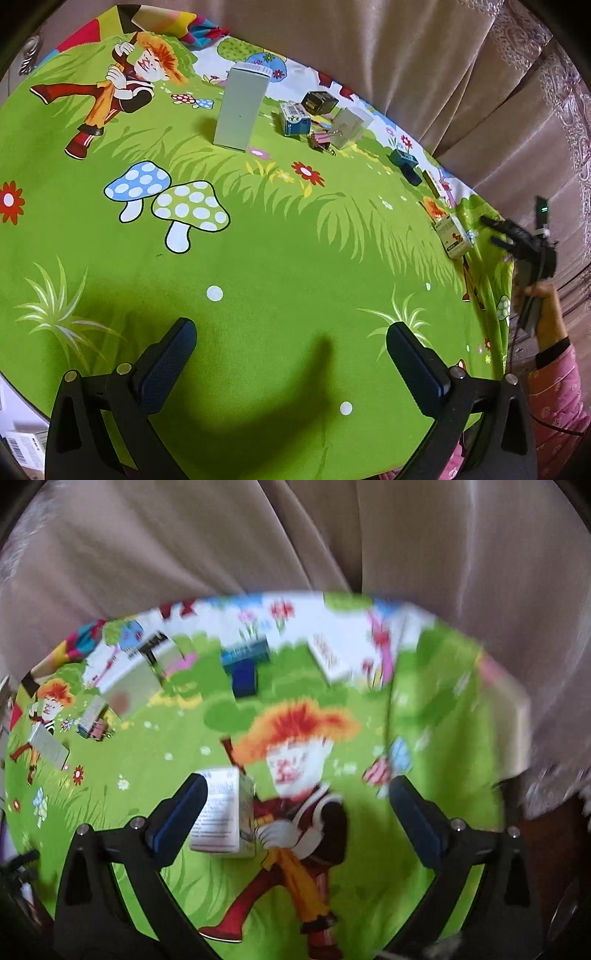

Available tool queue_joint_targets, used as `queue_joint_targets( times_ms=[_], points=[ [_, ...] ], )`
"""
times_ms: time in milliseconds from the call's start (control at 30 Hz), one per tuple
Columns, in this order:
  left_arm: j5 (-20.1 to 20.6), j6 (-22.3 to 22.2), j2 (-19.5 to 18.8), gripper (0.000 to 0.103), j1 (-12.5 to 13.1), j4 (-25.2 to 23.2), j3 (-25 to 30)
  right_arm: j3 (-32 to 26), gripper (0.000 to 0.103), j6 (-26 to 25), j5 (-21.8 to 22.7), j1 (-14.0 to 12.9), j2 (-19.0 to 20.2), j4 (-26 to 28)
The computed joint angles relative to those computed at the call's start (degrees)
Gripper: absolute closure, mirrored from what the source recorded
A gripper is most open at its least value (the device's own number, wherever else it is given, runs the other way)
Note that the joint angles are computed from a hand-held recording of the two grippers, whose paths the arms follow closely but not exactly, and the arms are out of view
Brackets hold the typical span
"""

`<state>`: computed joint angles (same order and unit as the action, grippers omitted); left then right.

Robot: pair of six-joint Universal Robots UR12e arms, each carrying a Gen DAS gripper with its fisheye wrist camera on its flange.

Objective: Organize rigid objects
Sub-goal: 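Grasp the white printed medicine box on the mat with the right tool, then lower the left tool onto the tall white box and grasp it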

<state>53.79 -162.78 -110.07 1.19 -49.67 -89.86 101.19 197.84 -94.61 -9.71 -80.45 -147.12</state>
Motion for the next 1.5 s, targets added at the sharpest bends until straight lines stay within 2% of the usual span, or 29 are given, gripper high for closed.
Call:
queue_joint_targets(
  times_ms=[67,200,367,433,467,533,567,667,867,933,967,1033,1133,1233,1333,1400,1433,1500],
  points=[
    [-0.18,-0.62,0.25,0.000,0.04,2.10,-0.88,0.22,0.003,-0.03,2.22,0.35,1.02,-0.81],
    [2.29,0.33,0.71,0.000,-0.63,4.21,-1.68,-0.93,0.003,-1.80,2.64,2.04,3.44,0.08],
    [8.55,2.76,0.80,0.000,-2.27,3.70,-1.08,-2.17,0.004,-4.74,-1.69,3.86,5.21,2.61],
    [12.10,3.66,0.91,0.000,-3.28,4.74,-1.29,-1.92,0.009,-5.36,-3.12,4.36,5.55,1.93],
    [14.32,4.69,0.98,0.000,-3.92,5.47,-1.51,-1.20,0.020,-5.22,-3.61,4.54,5.58,-0.67],
    [19.24,6.84,1.13,0.000,-5.32,7.57,-2.23,-1.13,0.042,-3.98,-4.45,4.77,5.77,-1.94],
    [21.35,8.40,1.21,0.000,-5.96,8.96,-2.76,-1.18,0.059,-3.83,-4.43,4.87,5.83,-2.43],
    [20.75,8.06,1.24,0.000,-5.77,8.78,-2.73,-0.83,0.060,-4.31,-6.69,5.69,6.23,-4.39],
    [21.72,6.34,0.87,0.000,-6.13,6.98,-1.63,-0.87,0.060,-3.09,-7.47,5.87,6.34,-4.59],
    [23.22,6.03,0.73,0.000,-6.61,4.69,-0.64,-1.03,0.060,-2.83,-8.04,5.93,6.37,-4.33],
    [22.35,5.80,0.71,0.000,-6.35,3.23,-0.14,-1.05,0.060,-2.65,-8.30,5.95,6.37,-4.23],
    [15.73,2.15,0.63,0.000,-4.35,1.47,0.54,-0.96,0.060,-2.22,-8.42,5.87,6.31,-4.23],
    [5.20,-3.94,-0.29,0.000,-0.76,1.96,1.47,-0.74,0.060,-1.79,-7.95,5.69,6.16,-4.46],
    [1.75,-10.84,-2.44,0.000,1.29,4.50,3.85,-0.83,0.060,-1.83,-8.41,5.93,6.21,-4.24],
    [-3.94,-22.53,-6.48,0.000,2.98,6.90,8.49,-0.71,0.059,-1.54,-7.99,5.86,6.12,-4.33],
    [-3.86,-29.74,-9.59,0.000,2.86,7.97,13.00,-0.72,0.059,-1.46,-7.76,5.81,6.12,-4.34],
    [-2.01,-32.05,-11.04,0.000,2.34,8.14,15.52,-0.66,0.059,-1.41,-7.56,5.77,6.09,-4.42],
    [4.23,-35.56,-13.77,0.000,0.85,7.51,20.76,-0.56,0.058,-1.23,-7.02,5.66,6.04,-4.63]
  ],
)
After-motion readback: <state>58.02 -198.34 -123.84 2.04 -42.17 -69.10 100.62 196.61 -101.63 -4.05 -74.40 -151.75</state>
